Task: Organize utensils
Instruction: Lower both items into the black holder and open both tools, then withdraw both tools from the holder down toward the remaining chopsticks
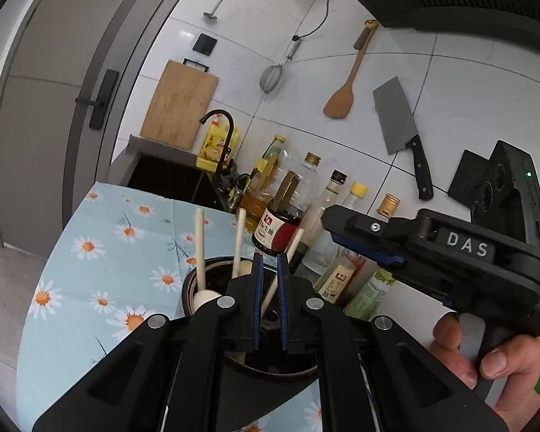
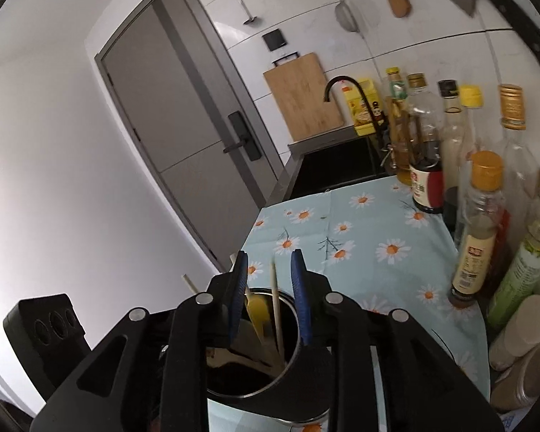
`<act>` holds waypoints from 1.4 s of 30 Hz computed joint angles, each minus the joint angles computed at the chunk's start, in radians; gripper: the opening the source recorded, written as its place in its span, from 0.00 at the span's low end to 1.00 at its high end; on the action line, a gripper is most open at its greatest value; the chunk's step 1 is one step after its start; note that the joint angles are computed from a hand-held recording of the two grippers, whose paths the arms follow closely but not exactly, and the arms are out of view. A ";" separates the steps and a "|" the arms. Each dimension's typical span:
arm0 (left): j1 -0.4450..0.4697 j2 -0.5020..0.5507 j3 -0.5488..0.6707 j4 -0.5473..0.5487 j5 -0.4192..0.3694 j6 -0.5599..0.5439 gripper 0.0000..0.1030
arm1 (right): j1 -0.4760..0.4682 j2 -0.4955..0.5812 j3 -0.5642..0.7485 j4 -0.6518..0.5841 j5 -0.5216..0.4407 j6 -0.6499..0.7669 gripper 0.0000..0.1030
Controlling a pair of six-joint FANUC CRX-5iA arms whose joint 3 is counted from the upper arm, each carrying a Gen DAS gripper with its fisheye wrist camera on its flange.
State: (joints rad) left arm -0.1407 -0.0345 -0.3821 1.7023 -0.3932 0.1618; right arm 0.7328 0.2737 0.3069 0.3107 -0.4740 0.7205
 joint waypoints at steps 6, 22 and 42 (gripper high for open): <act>0.009 -0.025 -0.001 -0.025 -0.012 0.011 0.33 | 0.001 -0.084 -0.161 0.167 0.081 -0.211 0.28; 0.183 -0.179 -0.034 -0.381 -0.218 0.249 0.33 | 0.097 -0.198 -0.365 0.388 0.080 -0.494 0.28; 0.550 -0.371 -0.209 -0.762 -0.722 0.542 0.33 | 0.280 -0.213 -0.338 0.082 -0.360 -0.447 0.28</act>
